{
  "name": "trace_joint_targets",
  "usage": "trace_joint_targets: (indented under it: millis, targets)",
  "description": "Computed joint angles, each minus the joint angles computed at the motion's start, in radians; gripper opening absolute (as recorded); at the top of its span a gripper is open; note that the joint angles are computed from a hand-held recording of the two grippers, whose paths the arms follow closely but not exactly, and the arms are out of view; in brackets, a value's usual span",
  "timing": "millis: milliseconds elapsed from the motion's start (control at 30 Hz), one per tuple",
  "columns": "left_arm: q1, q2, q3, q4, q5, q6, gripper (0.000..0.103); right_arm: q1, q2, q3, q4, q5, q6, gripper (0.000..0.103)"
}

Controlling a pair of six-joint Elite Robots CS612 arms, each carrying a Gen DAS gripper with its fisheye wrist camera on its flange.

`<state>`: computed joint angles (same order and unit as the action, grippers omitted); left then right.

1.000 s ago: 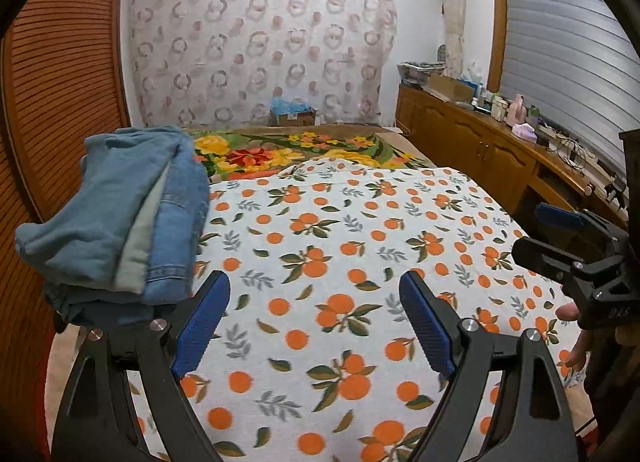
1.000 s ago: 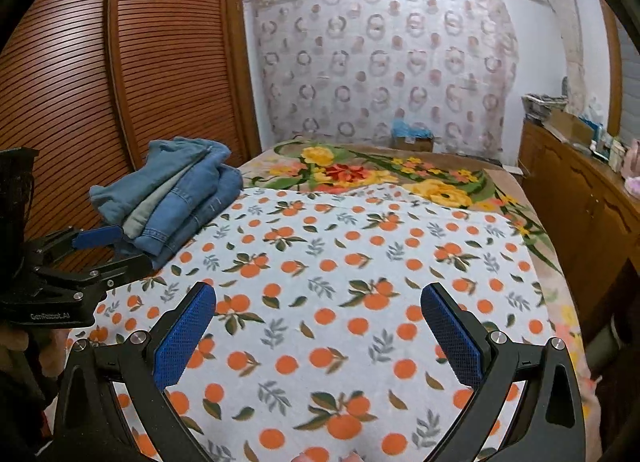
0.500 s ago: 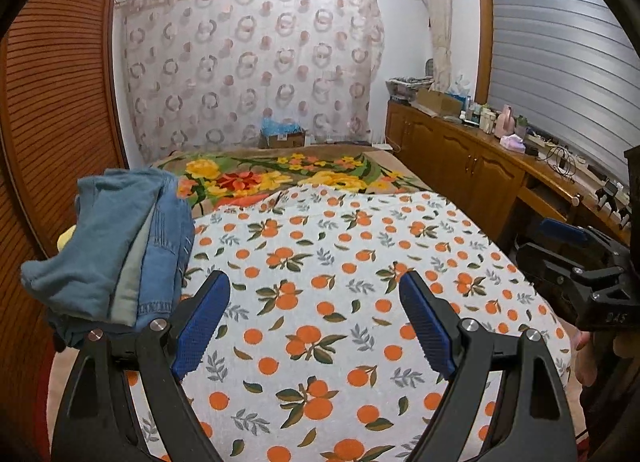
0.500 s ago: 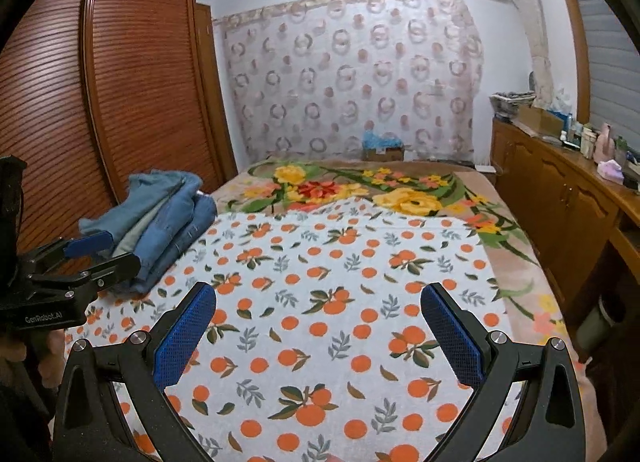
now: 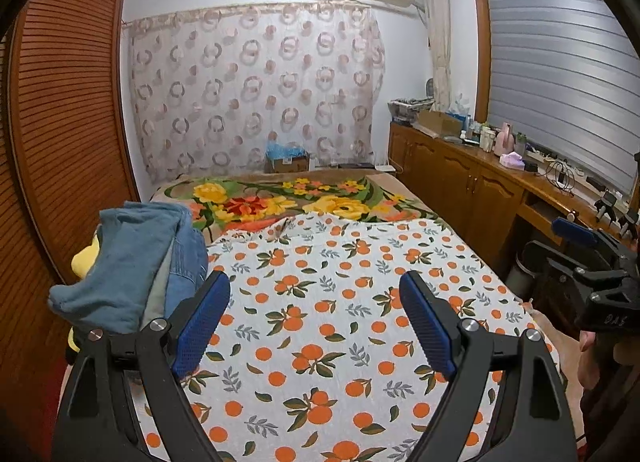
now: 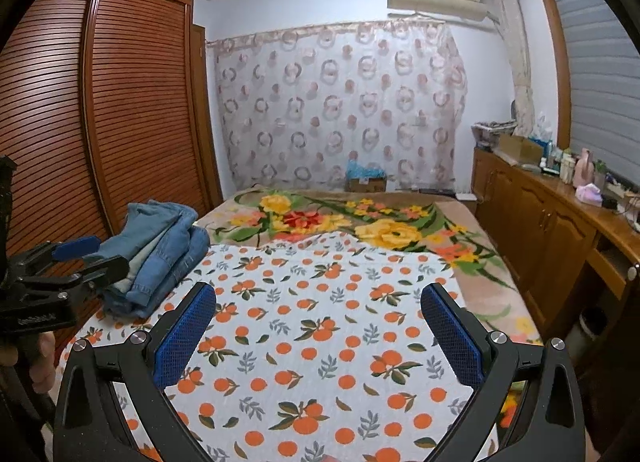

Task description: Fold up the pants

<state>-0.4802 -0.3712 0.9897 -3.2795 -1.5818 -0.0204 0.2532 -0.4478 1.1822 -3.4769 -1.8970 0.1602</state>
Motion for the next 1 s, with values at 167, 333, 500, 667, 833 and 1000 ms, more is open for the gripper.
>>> trace_joint_targets:
  millis: [167, 333, 500, 667, 833, 1000]
  targets:
    - [0.000, -0.015, 0.024, -0.040, 0.007, 0.001, 0.087, 0.005, -0.001, 0.004, -0.026, -0.016, -0.010, 0.102]
    - [-0.001, -0.027, 0.050, -0.080, 0.011, 0.000, 0.087, 0.007, -0.003, 0.011, -0.051, -0.023, -0.015, 0.102]
    - [-0.002, -0.038, 0.071, -0.110, 0.020, -0.004, 0.087, 0.010, 0.000, 0.014, -0.079, -0.028, -0.021, 0.102]
    - [0.001, -0.040, 0.079, -0.125, 0.028, -0.013, 0.087, 0.010, 0.012, -0.002, -0.087, -0.033, -0.029, 0.102]
    - [0.001, -0.036, 0.075, -0.115, 0.036, -0.021, 0.087, 0.010, 0.017, -0.007, -0.088, -0.031, -0.030, 0.102]
    - [0.001, -0.034, 0.077, -0.111, 0.041, -0.026, 0.087, 0.009, 0.017, -0.008, -0.087, -0.030, -0.031, 0.102]
